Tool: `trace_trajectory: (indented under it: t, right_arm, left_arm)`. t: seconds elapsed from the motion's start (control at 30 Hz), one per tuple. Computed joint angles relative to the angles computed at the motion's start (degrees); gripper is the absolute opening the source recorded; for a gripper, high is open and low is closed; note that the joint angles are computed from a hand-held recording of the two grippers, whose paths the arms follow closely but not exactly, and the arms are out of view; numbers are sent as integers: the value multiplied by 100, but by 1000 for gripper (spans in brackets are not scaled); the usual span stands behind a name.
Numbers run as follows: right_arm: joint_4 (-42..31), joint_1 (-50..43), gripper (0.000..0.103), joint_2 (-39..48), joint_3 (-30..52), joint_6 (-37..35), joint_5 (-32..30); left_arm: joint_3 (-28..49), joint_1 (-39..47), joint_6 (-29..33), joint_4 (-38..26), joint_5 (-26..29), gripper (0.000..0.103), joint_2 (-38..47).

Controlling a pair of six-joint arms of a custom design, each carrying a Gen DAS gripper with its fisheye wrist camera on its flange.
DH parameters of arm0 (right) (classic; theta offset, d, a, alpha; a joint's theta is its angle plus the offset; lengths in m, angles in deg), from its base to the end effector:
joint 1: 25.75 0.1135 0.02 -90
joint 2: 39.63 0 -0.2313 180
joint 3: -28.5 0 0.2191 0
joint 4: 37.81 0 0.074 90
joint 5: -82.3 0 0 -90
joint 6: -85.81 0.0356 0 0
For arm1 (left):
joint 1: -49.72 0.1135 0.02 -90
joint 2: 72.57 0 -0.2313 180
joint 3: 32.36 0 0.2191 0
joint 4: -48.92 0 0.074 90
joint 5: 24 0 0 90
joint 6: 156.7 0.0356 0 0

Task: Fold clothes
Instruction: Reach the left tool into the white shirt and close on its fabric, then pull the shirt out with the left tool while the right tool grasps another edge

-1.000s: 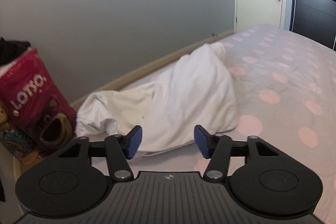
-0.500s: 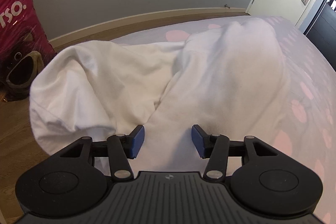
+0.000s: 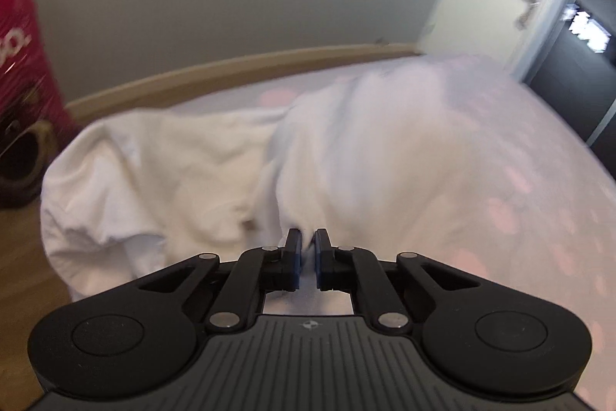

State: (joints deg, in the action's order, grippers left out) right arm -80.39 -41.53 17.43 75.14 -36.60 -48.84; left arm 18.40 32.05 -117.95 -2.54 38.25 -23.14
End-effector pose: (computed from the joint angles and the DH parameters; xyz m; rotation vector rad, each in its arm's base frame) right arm 0.1703 -0.0238 0.1875 -0.6019 2.1744 0.4611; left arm 0.1539 -0.0316 0.2133 -0.8648 2.1501 -0.0036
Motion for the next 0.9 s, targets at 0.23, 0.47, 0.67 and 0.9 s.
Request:
trace_trajectory:
  t: [0.23,0.47,0.67,0.9]
  right_arm:
    - [-244,-167,90,-293,108,-69,-71]
    - [-802,-877,89,64,832,-281,-419]
    - [-1213,-1027,89,271,1178,-556,-536]
    - [-926,-546,88,365,984,-236,-131]
  left_arm:
    - [898,-2571,-166,-55,-774,4,251]
    - [1598,-4270,281,409,-514,3,1472]
    - [1941,-4817,817,459,374,3,2364]
    - [1505,-4754,567,154,459,20,1881]
